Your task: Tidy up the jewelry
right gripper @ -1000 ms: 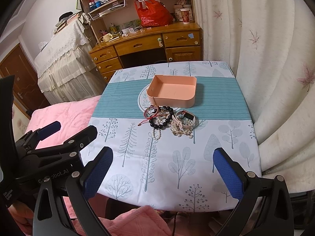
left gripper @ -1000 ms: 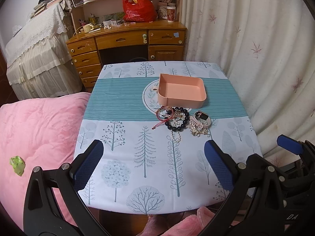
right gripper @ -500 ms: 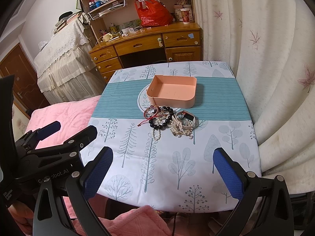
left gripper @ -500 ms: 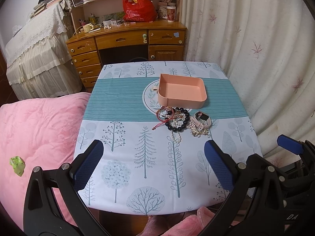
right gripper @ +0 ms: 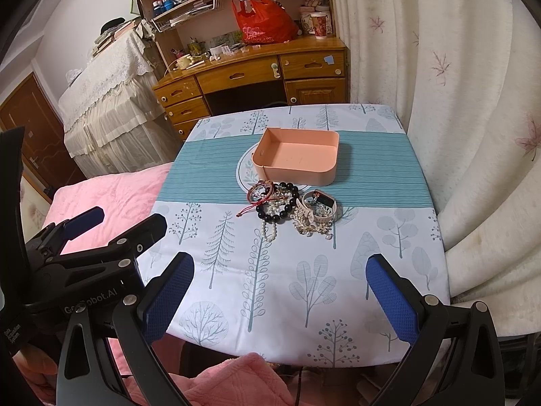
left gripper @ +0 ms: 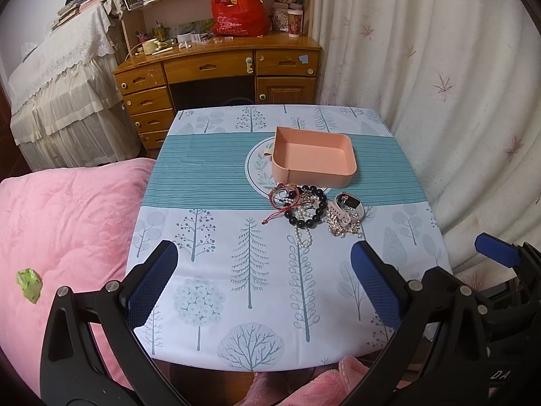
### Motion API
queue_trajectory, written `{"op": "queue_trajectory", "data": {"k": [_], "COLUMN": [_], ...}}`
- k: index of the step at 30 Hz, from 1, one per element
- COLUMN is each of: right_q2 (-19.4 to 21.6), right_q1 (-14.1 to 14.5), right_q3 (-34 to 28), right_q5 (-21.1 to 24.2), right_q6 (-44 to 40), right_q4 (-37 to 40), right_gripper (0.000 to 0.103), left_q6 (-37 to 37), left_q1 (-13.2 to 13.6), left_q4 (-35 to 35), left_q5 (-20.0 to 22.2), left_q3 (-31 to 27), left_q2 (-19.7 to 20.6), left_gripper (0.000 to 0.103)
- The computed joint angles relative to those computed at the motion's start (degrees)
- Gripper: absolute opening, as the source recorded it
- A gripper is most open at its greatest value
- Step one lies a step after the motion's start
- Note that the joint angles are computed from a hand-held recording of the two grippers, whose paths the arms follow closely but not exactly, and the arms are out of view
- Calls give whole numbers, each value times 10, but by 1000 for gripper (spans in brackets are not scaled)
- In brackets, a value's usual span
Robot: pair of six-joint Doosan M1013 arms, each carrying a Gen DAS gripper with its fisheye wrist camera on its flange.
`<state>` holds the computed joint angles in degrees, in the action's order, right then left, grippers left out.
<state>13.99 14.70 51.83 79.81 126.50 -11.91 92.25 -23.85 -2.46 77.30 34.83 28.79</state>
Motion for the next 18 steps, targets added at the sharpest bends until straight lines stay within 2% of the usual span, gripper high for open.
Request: {"op": "queue_trajectory", "data": {"k": [10, 16, 18], "right_q2": [2, -1, 1], "right_q1": [-1, -14, -16], "right_q3": [1, 6, 2], "right_q5": [-3, -13, -14], "right_q6": [4, 39, 63], "right_q4": [-1, 10, -4], "right_gripper": [103, 103, 103], "left_q6": [8, 47, 59], "left_q1": [3, -2, 4], "left_q4": [-4, 5, -18], "left_q5": [4, 47, 50], "left_q3": [-16, -79, -84], "left_q2": [12, 50, 54], "left_gripper": [102, 102, 102]}}
